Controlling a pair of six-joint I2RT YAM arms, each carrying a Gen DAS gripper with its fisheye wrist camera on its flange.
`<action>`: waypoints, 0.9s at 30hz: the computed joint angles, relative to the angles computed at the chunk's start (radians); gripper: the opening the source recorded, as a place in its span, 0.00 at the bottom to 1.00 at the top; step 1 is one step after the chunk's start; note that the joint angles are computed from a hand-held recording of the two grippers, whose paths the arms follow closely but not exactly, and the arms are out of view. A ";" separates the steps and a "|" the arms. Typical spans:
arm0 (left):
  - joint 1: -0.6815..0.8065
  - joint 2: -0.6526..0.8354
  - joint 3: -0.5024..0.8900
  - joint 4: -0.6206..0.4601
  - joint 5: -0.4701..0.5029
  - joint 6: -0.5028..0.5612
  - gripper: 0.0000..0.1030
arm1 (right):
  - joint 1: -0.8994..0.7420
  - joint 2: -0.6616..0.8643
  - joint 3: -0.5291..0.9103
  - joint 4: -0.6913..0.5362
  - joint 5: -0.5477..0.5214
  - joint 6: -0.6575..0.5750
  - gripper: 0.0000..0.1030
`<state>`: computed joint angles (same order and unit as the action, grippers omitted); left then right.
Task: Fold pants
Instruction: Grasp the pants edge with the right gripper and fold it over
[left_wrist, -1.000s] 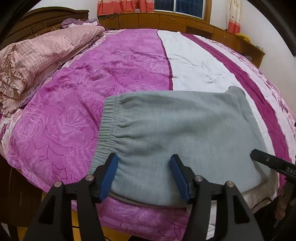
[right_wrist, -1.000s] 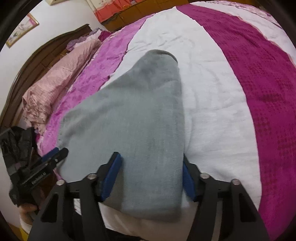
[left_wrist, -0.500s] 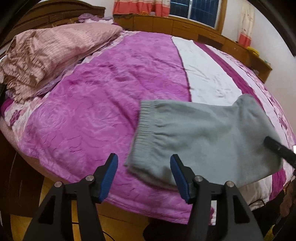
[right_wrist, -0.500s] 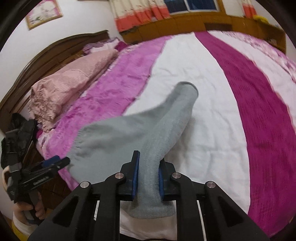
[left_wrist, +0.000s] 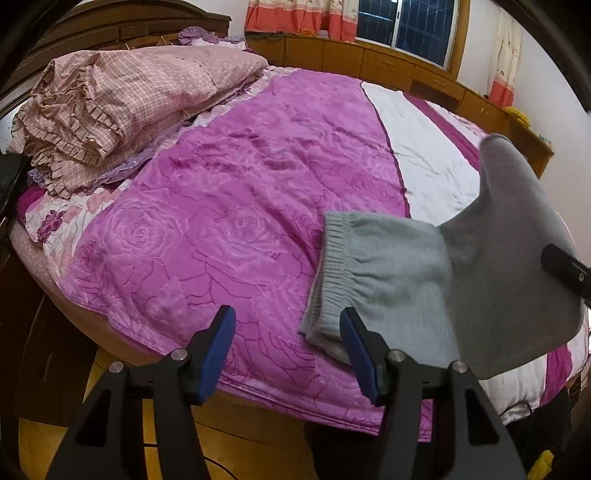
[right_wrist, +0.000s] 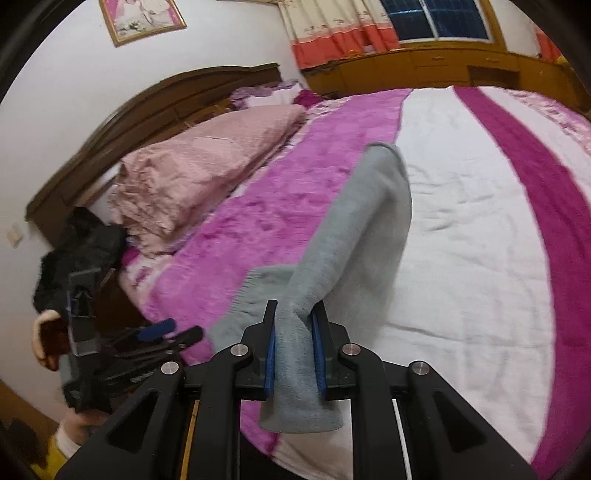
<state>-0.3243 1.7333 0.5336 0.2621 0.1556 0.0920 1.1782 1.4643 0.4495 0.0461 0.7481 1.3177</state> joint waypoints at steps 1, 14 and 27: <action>0.005 0.001 0.002 -0.002 0.002 0.000 0.60 | -0.011 0.014 0.007 0.024 -0.013 -0.022 0.09; 0.090 0.046 0.035 -0.008 0.029 0.031 0.60 | -0.138 0.253 0.232 0.171 -0.194 -0.291 0.07; 0.186 0.125 0.079 -0.007 0.041 0.058 0.60 | -0.225 0.563 0.446 0.240 -0.350 -0.346 0.06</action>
<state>-0.1388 1.8585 0.6122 0.2552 0.1962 0.1502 0.9529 2.0275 0.8953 0.2857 0.3979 0.9714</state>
